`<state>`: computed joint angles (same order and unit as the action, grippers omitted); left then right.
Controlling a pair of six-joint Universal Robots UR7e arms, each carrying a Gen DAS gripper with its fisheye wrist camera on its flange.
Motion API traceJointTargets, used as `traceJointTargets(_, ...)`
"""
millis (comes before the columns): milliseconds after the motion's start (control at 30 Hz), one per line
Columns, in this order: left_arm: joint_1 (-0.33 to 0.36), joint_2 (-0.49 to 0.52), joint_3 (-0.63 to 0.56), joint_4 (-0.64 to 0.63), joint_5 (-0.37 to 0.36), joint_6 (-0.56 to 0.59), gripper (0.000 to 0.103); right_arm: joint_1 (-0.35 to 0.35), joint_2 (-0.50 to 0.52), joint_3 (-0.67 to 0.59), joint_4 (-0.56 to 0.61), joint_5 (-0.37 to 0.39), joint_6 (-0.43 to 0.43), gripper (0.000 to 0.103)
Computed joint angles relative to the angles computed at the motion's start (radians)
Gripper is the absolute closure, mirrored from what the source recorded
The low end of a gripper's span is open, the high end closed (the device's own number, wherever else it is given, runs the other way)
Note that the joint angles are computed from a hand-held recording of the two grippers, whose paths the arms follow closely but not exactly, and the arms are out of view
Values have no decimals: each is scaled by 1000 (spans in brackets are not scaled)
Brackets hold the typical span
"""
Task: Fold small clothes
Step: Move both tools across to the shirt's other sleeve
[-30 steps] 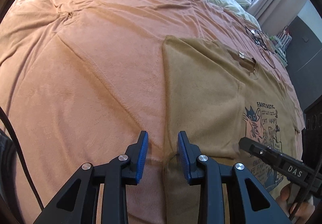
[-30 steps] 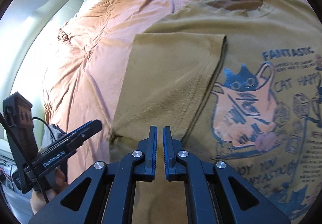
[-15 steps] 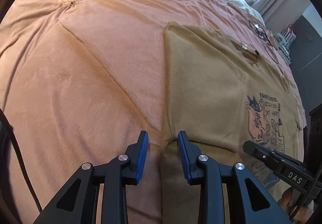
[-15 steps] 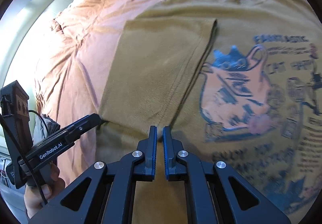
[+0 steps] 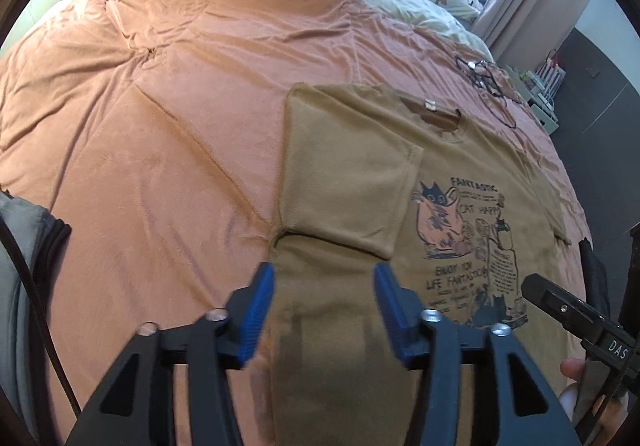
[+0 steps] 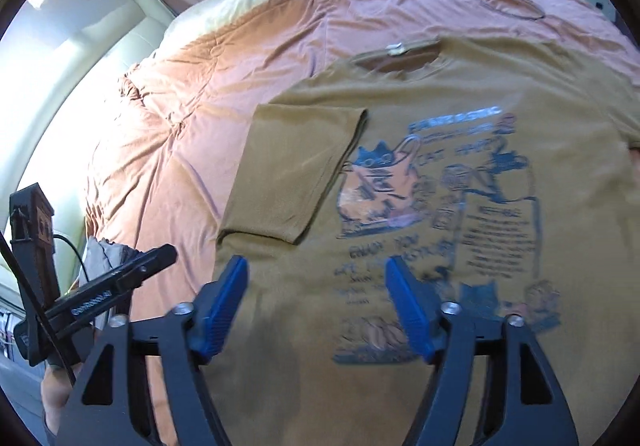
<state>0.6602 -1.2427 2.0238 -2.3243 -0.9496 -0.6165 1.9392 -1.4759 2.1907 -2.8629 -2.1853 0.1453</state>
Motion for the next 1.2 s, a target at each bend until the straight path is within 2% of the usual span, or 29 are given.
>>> traceJointTargets(67,-28,-11,12,-12,21,-15,16,20,-37,25,-7,-37,-1,18)
traceJointTargets(167,-67,-18,27,-32,42,-34,6,43,-96,54,19,-78,20,14)
traceJointTargets(267,-90,-13,32,-50,38,-46,5,67,-158,84,39,-122,28,5)
traceJointTargets(367,-112,-3,41,-72,24,-59,4,77,-215,110,49,-145,32,1)
traceJointTargets(633,-162,72,23,-101,4,-60,4,47,-358,156,73,-154,10,0)
traceJointTargets(933,-183,212,-58,-154,-19,-22,4,-67,-481,196,19,-117,-94,0)
traceJointTargets(1067,-180,282,-97,-197,-42,1,4,-152,-540,221,-23,-48,-141,1)
traceJointTargets(1200,-179,359,-143,-231,-57,32,5,-269,-595,235,-65,37,-202,1)
